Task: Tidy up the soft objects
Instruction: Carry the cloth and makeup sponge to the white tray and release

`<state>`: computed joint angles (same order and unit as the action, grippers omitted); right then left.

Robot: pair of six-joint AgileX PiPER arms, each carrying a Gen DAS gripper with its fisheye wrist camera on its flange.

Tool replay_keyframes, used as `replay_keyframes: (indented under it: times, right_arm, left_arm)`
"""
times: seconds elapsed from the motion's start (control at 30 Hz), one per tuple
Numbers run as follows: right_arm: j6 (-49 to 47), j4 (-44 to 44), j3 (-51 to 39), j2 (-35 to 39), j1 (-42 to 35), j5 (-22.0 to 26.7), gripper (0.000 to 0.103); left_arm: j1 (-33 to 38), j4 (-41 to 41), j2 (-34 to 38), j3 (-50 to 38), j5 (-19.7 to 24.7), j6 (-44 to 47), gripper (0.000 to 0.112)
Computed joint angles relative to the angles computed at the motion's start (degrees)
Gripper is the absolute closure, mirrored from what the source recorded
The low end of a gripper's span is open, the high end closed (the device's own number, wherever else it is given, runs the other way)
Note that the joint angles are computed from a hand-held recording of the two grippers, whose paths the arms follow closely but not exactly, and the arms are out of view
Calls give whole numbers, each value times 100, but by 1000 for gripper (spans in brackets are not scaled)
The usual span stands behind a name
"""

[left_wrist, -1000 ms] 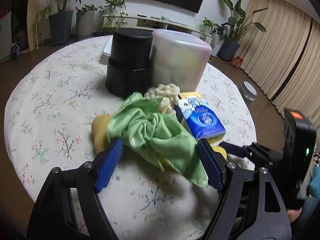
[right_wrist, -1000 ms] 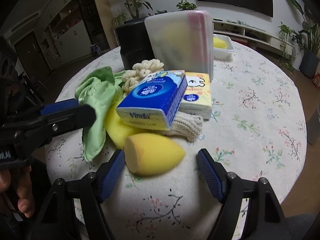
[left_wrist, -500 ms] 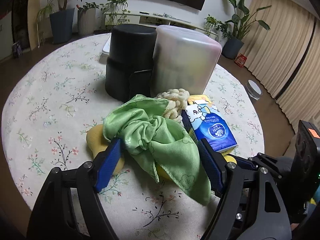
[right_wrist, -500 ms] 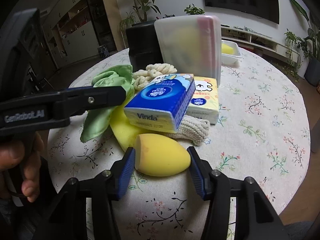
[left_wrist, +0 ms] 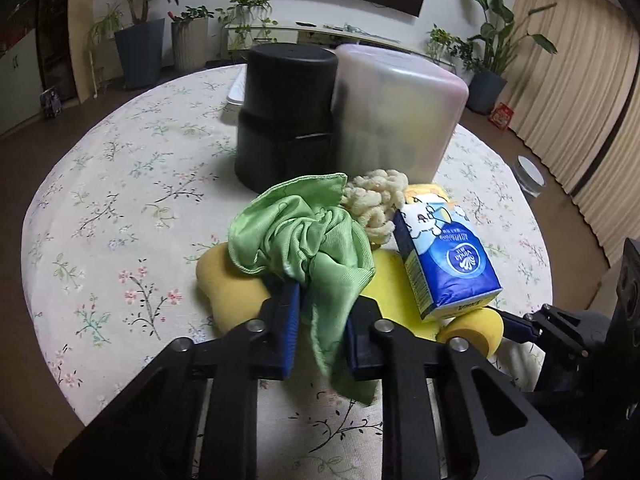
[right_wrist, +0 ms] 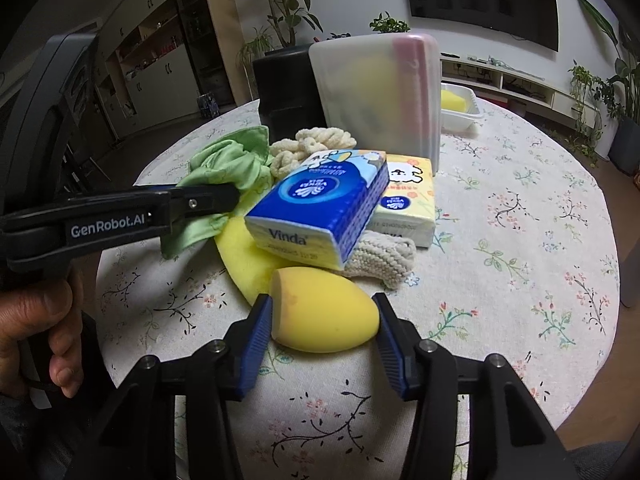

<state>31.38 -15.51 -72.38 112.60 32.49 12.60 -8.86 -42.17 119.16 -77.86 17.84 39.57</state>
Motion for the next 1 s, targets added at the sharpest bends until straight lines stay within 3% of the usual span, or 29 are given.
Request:
replay_keyframes:
  times: [0.5, 0.83, 1.0]
  right_arm:
    - [412, -358, 416, -481, 73, -17, 53]
    - [-182, 357, 693, -880, -162, 84, 53]
    - [27, 188, 774, -1107, -313, 204, 53]
  left_arm:
    - [338, -1852, -748, 999, -69, 1720, 97]
    - [752, -2963, -1443, 1741, 264, 2830, 97]
    - [966, -3345, -1669, 1904, 548, 3193, 97]
